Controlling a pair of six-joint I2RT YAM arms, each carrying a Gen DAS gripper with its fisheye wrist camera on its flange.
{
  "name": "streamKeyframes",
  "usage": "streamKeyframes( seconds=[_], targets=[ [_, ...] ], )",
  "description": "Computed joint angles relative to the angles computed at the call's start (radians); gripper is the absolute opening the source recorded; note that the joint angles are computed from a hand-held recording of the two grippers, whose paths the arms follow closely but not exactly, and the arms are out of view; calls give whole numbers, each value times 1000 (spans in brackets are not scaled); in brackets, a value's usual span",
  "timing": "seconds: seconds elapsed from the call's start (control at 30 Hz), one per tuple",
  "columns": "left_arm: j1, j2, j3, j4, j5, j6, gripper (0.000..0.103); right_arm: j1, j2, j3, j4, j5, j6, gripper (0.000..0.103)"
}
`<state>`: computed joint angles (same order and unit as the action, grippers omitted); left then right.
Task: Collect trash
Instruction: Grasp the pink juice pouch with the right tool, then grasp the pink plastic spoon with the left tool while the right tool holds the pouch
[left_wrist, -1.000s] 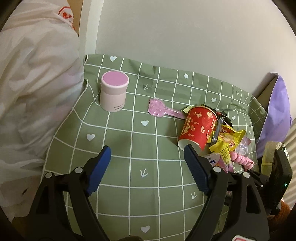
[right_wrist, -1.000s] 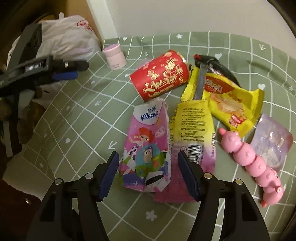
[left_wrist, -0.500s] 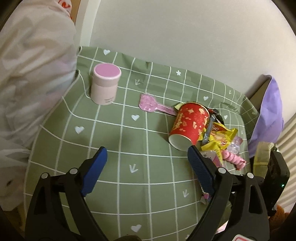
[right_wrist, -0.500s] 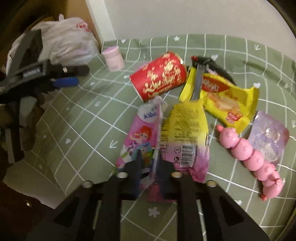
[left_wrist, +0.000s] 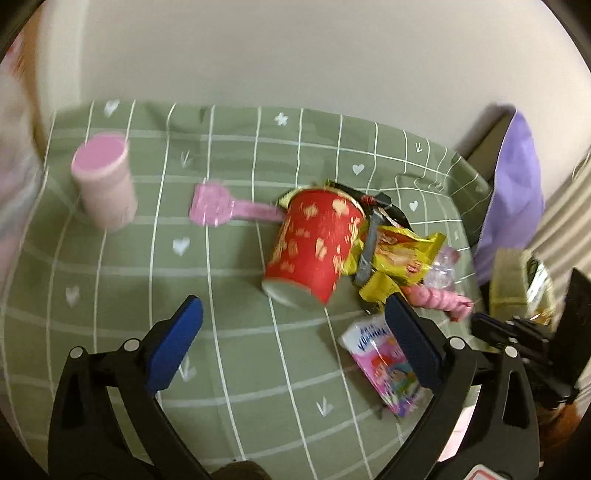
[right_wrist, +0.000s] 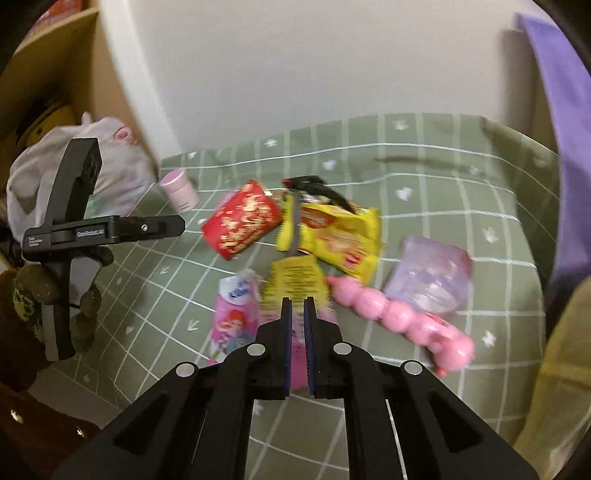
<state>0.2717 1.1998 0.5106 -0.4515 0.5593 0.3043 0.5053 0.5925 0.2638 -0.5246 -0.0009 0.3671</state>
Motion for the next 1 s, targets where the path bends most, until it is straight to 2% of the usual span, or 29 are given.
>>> streamKeyframes(
  seconds=[0.03,0.07,0.13,0.17,0.2,0.23,0.27,0.33,0.5,0.57,0.67,0.7,0.8,0.83,0.93,1.0],
  targets=[
    [-21,3,3,24,-26,-15,94,-38,-31,-4,-24,-36,-13,8],
    [-32,8,11,35,-45,-26,94,-97,-60,-7,-42,-120,-41,8],
    [-27,28,35,45,-59,-46,94,-118,-93,-18,-54,-187,-63,9],
    [-19,35,42,45,-57,-51,94,-80,-85,-25,-38,-176,-57,10],
    [-8,37,46,46,-55,-55,94,-21,-67,-31,-16,-144,-31,17],
    [2,33,45,47,-55,-54,94,24,-35,-38,15,-127,-16,33],
    [15,33,44,47,-53,-46,94,53,5,-52,62,-136,-6,40],
    [30,16,33,46,-63,-39,94,83,77,-70,142,-153,14,42],
    [89,5,10,37,-78,12,94,154,317,-57,313,-30,43,42],
    [114,14,5,32,-75,23,93,173,410,-28,368,20,26,41],
    [143,32,-2,30,-73,39,91,174,496,-4,455,30,-32,34],
    [155,33,-6,27,-70,50,90,163,544,13,485,16,-59,30],
    [179,34,-12,17,-66,74,89,129,682,73,513,-53,-106,10],
    [183,35,-12,17,-65,79,88,120,698,83,508,-82,-111,7],
    [194,59,-3,11,-46,97,87,137,625,82,451,-91,-99,4],
    [192,87,12,10,-17,97,85,143,523,69,396,-75,-73,4]
  ],
)
